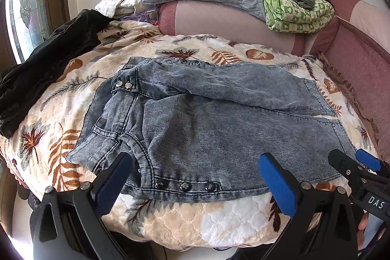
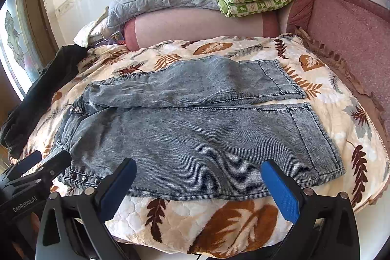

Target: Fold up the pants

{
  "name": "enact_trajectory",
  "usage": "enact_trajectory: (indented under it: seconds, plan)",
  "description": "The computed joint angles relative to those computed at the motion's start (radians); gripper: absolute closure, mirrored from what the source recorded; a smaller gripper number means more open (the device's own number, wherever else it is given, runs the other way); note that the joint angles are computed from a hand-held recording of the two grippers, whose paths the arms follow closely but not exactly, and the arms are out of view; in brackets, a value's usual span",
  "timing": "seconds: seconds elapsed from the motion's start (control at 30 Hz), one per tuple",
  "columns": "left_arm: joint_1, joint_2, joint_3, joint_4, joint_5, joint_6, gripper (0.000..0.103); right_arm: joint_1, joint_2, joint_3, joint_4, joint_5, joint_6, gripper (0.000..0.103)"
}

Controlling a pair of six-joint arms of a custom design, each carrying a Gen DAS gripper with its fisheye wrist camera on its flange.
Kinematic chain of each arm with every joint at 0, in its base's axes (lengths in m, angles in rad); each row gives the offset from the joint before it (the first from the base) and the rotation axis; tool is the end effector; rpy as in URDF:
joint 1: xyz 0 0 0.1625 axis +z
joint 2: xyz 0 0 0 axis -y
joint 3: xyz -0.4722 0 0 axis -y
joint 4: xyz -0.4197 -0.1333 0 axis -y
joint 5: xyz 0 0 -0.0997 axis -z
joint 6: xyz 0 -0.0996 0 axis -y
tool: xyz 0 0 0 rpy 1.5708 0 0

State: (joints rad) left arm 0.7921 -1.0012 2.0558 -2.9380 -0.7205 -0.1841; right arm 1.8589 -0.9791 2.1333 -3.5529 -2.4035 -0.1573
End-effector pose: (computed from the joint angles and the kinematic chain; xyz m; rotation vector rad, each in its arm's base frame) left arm -0.2570 -0.5568 0.1633 0.5380 2.3391 -0.8363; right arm 0.2134 -0.5104 0.1987 0.0682 -2.2133 1.0158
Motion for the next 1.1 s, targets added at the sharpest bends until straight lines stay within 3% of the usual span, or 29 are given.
enact_trajectory:
  seconds: [1.1]
  plan:
    - [0.015,0.010,-0.027,0.034,-0.010,-0.005,0.000,-0.007,-0.001,-0.019,0.014,0.003,-0.013,0.000]
